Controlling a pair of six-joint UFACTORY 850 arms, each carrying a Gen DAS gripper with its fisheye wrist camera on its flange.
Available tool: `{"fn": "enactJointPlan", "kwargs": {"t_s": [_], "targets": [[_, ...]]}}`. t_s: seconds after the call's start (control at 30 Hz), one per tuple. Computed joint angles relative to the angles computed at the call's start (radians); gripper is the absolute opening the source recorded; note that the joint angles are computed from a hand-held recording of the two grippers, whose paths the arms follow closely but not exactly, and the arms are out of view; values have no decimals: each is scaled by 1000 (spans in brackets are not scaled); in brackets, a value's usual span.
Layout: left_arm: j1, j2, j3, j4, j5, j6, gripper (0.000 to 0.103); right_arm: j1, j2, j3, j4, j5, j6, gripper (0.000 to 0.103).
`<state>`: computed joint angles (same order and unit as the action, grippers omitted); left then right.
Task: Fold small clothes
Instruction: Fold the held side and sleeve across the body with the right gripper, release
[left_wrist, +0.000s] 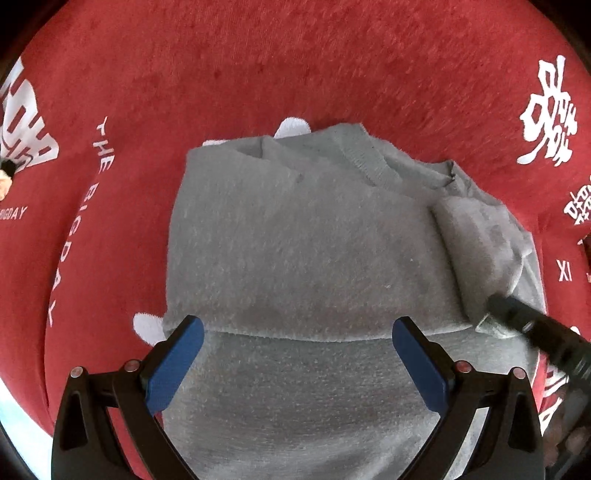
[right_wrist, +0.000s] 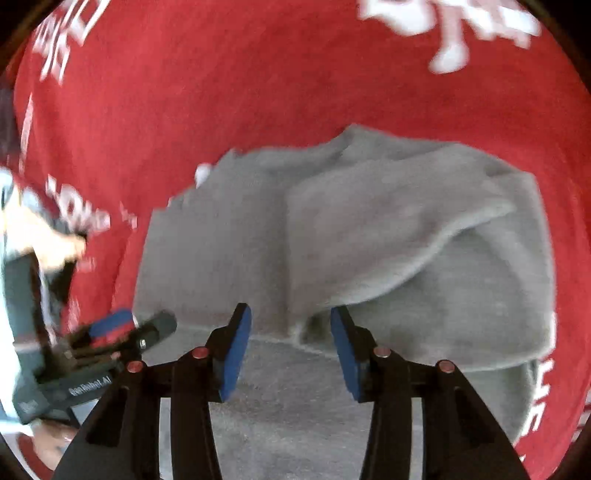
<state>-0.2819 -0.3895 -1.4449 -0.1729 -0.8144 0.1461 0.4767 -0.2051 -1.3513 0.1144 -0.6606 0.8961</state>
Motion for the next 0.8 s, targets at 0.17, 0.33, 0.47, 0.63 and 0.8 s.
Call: {"fn": "enactJointPlan", "kwargs": {"t_s": [0.17,0.33,0.47,0.63,0.8], "targets": [[-9,-1,-6,-9,-2,11,103,-83,62,111,78,108,204,49],[-6,11,10,-8,2,18,103,-126,92,210,208,279,280,12],[21,28,26,-10,16,15,103,-91,25,88,195,283,84,8],[67,24,19,24,23,-8,103,-14,-168,-208,203,94,-273,9],[123,25,20,47,24,-28,103,69,-374,-488,113,-159,-381,23]]}}
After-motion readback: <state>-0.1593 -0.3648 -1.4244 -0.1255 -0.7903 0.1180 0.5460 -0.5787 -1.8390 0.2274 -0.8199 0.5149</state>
